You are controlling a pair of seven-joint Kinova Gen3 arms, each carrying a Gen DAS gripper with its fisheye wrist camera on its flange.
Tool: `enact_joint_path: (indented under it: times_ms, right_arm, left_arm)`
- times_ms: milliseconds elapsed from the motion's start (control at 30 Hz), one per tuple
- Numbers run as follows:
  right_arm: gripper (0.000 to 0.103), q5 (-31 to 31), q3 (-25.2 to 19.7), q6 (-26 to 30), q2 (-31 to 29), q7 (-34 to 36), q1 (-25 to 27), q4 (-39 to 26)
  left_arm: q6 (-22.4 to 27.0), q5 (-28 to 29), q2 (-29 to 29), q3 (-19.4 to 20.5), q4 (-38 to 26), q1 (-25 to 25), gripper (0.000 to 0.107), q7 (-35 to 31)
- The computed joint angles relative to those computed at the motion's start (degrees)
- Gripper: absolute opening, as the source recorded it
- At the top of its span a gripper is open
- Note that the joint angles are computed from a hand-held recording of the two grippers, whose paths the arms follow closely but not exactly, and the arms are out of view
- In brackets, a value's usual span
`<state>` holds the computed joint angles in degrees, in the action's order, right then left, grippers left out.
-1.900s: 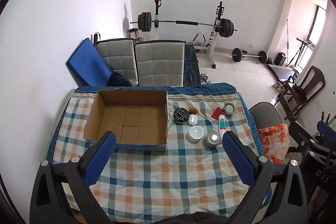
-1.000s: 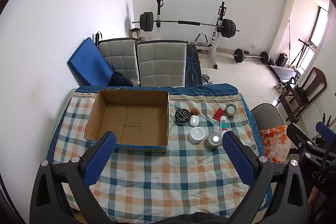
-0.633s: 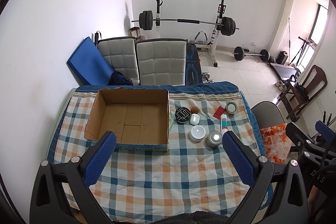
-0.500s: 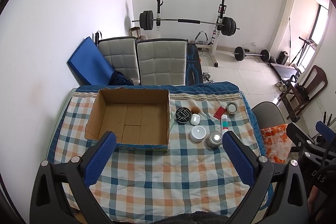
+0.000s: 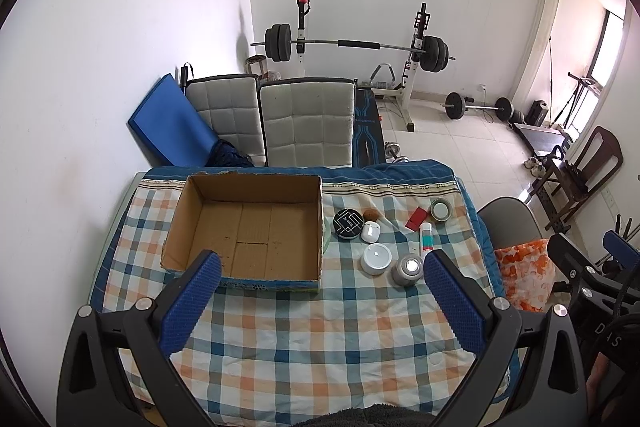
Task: Organize rigid objects
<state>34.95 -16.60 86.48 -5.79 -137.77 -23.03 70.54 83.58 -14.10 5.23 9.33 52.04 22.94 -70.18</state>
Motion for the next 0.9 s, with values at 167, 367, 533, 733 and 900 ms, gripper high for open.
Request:
enact_joint_path:
  times_ms: [167, 367, 533, 733, 900]
  right_arm:
    - [0.103, 0.37, -0.04, 0.95, 0.33, 0.31, -0.12, -0.99]
    - [0.103, 0.82, -0.09, 1.46, 0.33, 0.34, -0.51, -1.16]
    - [0.103, 1.3, -0.4, 2.01, 0.25, 0.28, -0.69, -1.38]
    - [0.103, 1.28, -0.4, 2.01, 0.35, 0.33, -0.82, -1.61]
    - [0.103, 1.38, -0.66, 2.45, 0.33, 0.54, -1.01, -2.34]
  left_arm:
    - [0.55, -0.1, 0.32, 0.05, -0.73, 0.1, 0.103, -0.04]
    - [0.71, 0.03, 0.36, -0.09, -0.97, 0.28, 0.103, -0.03]
    - [0.85, 0.0, 0.4, -0.12, -1.07, 0.33, 0.103, -0.14]
    - [0.8, 0.25, 0.34, -0.16, -0.99, 0.21, 0.103, -0.23]
    - [0.57, -0.01, 0.17, 0.02, -0.87, 0.48, 0.103, 0.05]
